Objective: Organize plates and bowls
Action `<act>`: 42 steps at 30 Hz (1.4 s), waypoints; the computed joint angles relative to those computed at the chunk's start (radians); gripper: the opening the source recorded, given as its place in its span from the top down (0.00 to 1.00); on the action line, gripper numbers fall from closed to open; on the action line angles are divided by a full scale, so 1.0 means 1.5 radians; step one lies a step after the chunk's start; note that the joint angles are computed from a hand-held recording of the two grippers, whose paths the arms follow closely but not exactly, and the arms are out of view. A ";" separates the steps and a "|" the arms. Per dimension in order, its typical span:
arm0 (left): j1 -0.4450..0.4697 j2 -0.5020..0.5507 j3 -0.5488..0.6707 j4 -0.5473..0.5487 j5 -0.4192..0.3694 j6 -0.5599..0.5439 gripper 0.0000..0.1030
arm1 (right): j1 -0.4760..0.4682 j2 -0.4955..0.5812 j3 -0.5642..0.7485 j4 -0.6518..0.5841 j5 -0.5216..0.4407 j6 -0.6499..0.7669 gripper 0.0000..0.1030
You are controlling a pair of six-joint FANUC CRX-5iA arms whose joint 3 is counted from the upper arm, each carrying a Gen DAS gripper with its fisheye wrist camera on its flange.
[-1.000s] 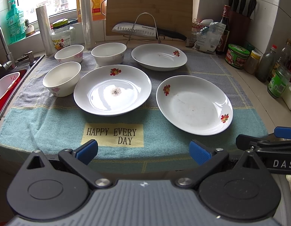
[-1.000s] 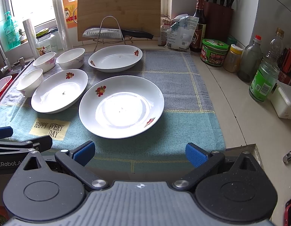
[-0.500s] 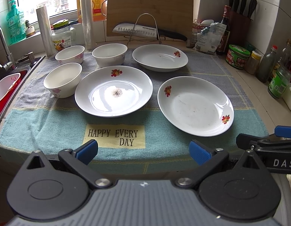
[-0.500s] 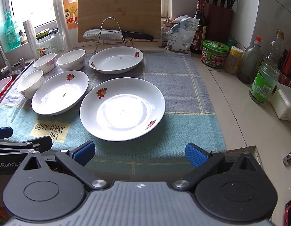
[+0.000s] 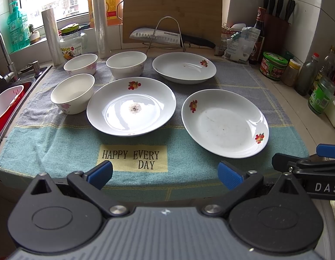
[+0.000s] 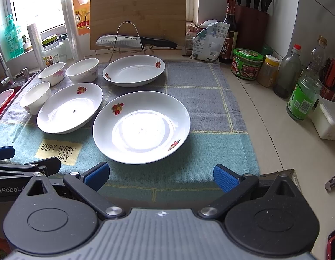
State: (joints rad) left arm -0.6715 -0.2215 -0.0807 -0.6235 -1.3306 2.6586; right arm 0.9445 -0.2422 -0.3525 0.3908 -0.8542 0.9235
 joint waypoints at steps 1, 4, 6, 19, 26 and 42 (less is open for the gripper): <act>0.000 0.000 0.000 0.000 0.000 0.000 0.01 | 0.000 -0.002 0.000 0.000 -0.001 0.000 0.00; 0.000 0.000 0.000 0.000 0.000 0.000 0.01 | 0.005 -0.008 -0.008 0.006 0.000 -0.006 0.00; 0.001 -0.001 0.000 0.000 0.000 -0.001 0.01 | 0.005 -0.008 -0.008 0.007 0.001 -0.006 0.00; -0.002 -0.005 -0.005 -0.005 0.013 -0.006 0.01 | 0.002 -0.010 -0.018 0.013 0.025 -0.002 0.00; 0.007 -0.018 -0.026 -0.003 0.042 -0.012 0.01 | -0.003 -0.009 -0.021 0.001 0.051 0.021 0.00; 0.043 -0.028 -0.057 0.010 0.099 -0.061 0.01 | -0.033 0.009 -0.019 -0.026 0.099 0.054 0.00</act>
State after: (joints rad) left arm -0.6069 -0.2633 -0.1657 -0.6078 -1.1825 2.5676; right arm 0.8958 -0.2280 -0.3813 0.3517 -0.7051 1.0037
